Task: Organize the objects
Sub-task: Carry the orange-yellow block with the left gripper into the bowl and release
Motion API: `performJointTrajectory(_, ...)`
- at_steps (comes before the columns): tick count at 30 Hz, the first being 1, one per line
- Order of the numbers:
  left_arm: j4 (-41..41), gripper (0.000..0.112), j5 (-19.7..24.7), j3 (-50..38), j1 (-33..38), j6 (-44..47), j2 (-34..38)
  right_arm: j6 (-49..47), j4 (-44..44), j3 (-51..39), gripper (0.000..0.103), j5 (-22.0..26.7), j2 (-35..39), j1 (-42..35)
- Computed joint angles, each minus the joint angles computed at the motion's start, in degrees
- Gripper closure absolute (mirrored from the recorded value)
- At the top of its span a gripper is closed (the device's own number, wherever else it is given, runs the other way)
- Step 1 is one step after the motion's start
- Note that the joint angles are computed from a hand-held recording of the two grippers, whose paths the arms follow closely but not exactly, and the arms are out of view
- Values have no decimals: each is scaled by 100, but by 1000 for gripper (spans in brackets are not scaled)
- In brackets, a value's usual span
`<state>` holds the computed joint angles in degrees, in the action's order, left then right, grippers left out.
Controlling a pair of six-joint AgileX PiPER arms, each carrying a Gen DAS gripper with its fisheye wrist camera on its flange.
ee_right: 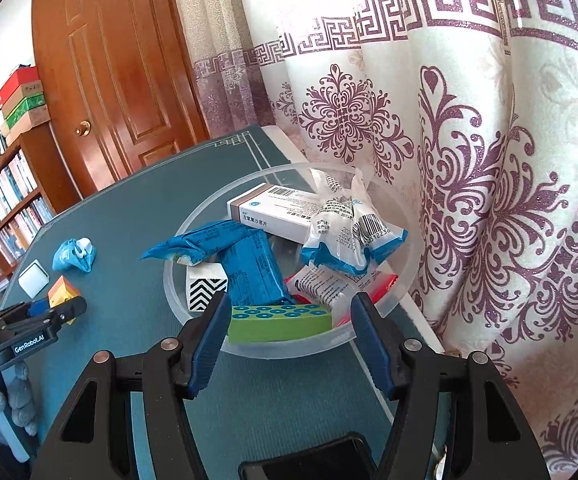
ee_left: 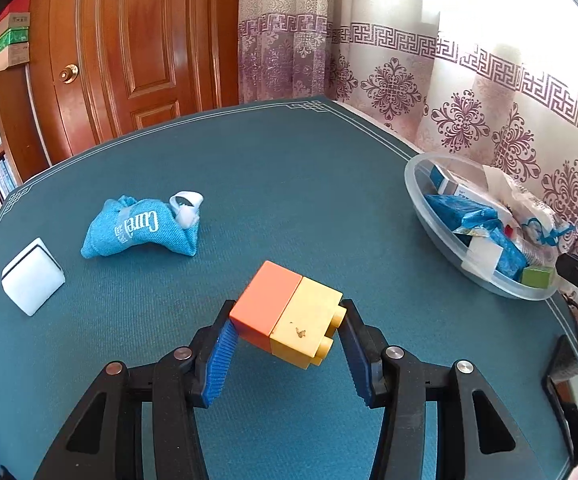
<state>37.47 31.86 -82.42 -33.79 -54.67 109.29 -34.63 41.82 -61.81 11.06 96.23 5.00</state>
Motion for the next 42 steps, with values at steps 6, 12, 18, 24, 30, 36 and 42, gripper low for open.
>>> performJointTrajectory(6, -506, 59, 142, -728, -258, 695, 352, -156, -22, 189, 38, -78, -104, 6)
performJointTrajectory(12, -953, 59, 403, -1766, -562, 1420, 842, -714, 407, 380, 38, -146, -219, -42)
performJointTrajectory(18, -1308, 59, 589, -2791, -794, 2026, 1342, -1430, 1085, 483, 38, -148, -291, -164)
performJointTrajectory(24, -1607, 59, 889, -3913, -927, 2559, 1995, -1765, 1476, 465, 38, -33, -238, -263)
performJointTrajectory(30, -1885, 59, 1225, -4943, -932, 2970, 2574, -1793, 1549, 472, 38, -11, -203, -292)
performJointTrajectory(36, -1667, 33, 853, -4604, -940, 2714, 2444, -1738, 1532, 470, 38, -8, -168, -290)
performJointTrajectory(42, -1459, 27, 721, -4151, -896, 2361, 2199, -1801, 1618, 484, 38, -41, -173, -262)
